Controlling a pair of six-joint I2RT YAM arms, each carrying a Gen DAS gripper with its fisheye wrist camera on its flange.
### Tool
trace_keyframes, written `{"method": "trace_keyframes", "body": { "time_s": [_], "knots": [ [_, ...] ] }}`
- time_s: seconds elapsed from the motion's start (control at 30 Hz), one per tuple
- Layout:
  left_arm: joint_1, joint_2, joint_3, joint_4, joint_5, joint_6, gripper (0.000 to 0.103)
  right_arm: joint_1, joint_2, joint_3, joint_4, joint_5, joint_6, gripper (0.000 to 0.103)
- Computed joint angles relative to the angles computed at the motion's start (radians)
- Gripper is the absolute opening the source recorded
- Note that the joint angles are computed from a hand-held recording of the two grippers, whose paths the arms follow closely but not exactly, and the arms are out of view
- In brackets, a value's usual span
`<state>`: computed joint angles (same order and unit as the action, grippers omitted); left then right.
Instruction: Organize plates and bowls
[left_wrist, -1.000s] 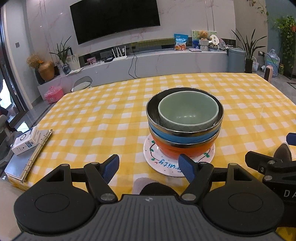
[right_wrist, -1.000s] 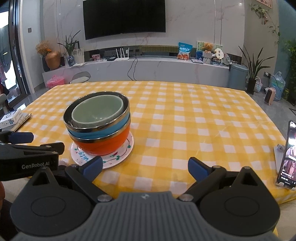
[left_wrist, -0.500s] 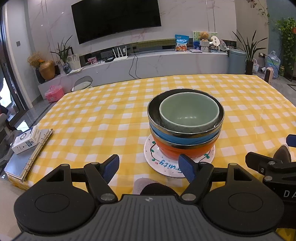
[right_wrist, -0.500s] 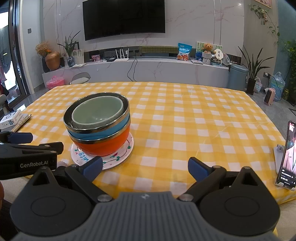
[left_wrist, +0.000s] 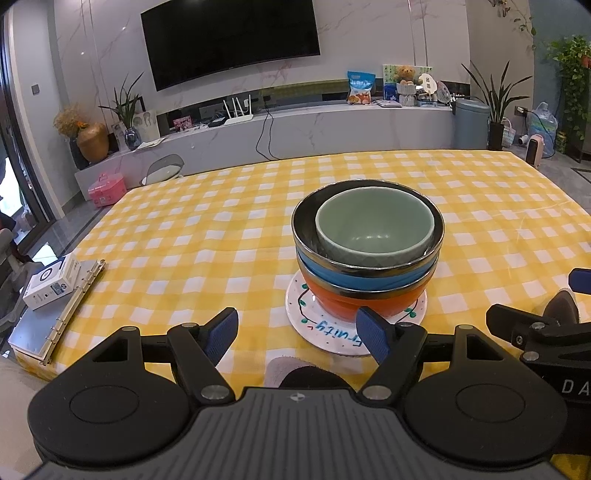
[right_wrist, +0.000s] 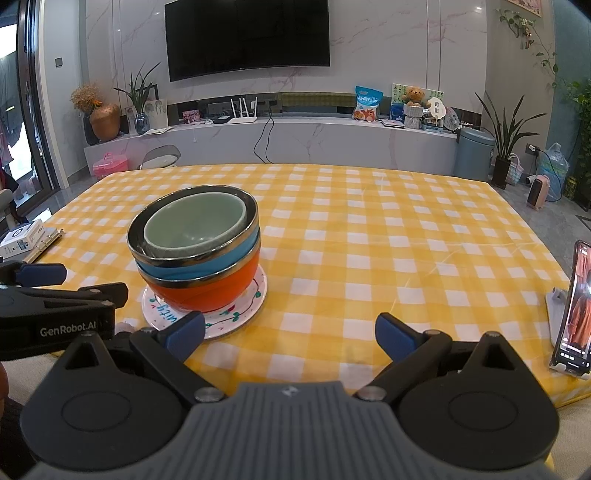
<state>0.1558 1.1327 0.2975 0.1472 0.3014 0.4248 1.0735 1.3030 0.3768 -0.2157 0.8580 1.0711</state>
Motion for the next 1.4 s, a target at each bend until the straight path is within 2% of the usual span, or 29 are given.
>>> {"method": "trace_keyframes", "body": {
  "time_s": [1.4],
  "knots": [
    [-0.005,-0.022,-0.002,-0.010,-0.001,-0.001,0.086,-0.003,0.001,0.002,-0.002,-0.001,-0.001,0.097]
  ]
}}
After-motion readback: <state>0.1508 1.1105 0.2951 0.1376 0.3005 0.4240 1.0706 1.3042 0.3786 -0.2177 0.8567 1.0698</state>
